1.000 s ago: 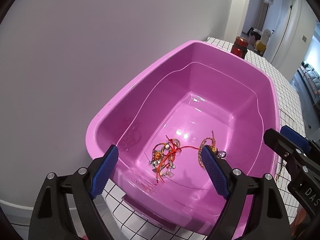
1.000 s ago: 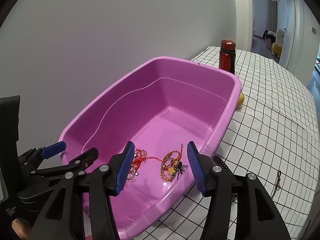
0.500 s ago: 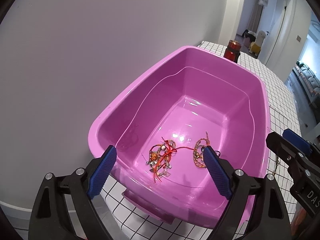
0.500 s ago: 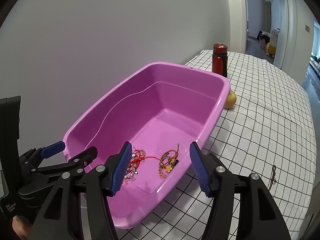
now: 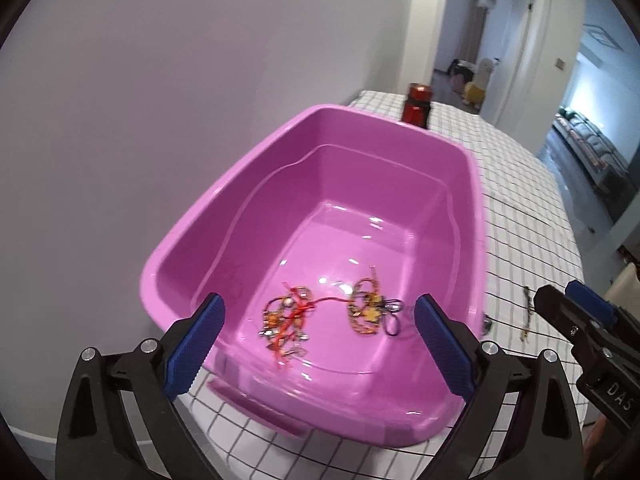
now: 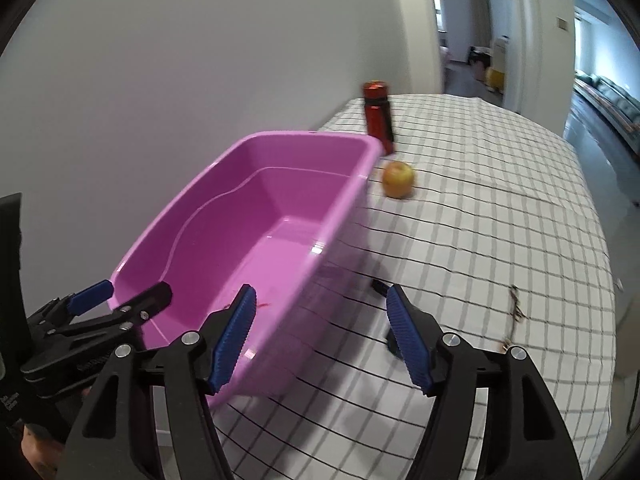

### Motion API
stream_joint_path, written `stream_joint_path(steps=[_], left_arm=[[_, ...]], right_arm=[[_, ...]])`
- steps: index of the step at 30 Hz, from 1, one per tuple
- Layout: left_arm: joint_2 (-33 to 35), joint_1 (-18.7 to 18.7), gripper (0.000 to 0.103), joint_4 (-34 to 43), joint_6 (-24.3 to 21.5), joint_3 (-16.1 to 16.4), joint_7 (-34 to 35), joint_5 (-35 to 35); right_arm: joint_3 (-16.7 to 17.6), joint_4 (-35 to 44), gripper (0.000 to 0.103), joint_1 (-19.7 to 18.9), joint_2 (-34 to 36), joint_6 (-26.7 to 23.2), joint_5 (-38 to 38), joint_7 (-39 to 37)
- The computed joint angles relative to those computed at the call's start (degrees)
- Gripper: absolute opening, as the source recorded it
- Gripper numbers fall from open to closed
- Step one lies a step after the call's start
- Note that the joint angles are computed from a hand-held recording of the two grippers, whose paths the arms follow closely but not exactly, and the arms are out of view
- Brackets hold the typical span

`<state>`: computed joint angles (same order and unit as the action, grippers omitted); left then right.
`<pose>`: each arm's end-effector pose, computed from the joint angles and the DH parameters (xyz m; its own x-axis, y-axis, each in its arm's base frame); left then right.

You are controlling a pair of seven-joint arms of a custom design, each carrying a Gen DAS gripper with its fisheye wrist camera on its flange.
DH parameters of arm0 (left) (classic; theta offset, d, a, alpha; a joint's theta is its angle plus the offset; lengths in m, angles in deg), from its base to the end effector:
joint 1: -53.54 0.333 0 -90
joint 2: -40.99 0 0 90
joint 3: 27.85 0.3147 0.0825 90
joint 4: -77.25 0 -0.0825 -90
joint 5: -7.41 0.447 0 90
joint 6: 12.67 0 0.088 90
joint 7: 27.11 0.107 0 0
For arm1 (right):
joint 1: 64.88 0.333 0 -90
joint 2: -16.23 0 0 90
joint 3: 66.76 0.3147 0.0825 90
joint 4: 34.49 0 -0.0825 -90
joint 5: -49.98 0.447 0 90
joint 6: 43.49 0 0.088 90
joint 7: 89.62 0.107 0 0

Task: Organize jewelry
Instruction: 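Move both open tools out of the tub toward the watch and keychain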

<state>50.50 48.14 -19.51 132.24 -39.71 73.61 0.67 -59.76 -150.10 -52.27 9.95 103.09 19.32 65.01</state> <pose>0.6911 -0.2034 0.5573 -0.3998 -0.9162 0.0289 -0.7155 0.2922 -0.6345 0.5911 0.2211 0.5503 -0.3235 -0.9177 -0.2307 -0.6463 0.3924 -0.6544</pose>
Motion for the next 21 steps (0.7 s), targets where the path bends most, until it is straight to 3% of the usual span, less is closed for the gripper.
stream_joint_path(steps=[5, 12, 16, 21], left_arm=[[-3.06, -0.85, 0.095, -4.24, 2.73, -1.55, 4.92, -4.07], [-7.23, -4.60, 0.095, -10.08, 6.22, -2.16, 5.51, -6.47], [-8.77, -7.34, 0.096, -13.10, 7.76, -2.48, 0.45, -4.23], [-8.69, -10.02, 0.096, -16.40, 9.75, -2.99, -10.44, 3.64]], right_arm=[[1.26, -8.82, 0.068, -2.22, -8.14, -1.41, -2.77, 5.40], [2.16, -22.30, 0.068, -6.03, -20.31, -0.76, 2.94, 2.82], [1.75, -29.07, 0.068, -7.85, -26.45, 0.58, 6.59, -1.46], [-0.03, -36.74, 0.068, -9.84, -32.95, 3.27, 11.34, -8.23]])
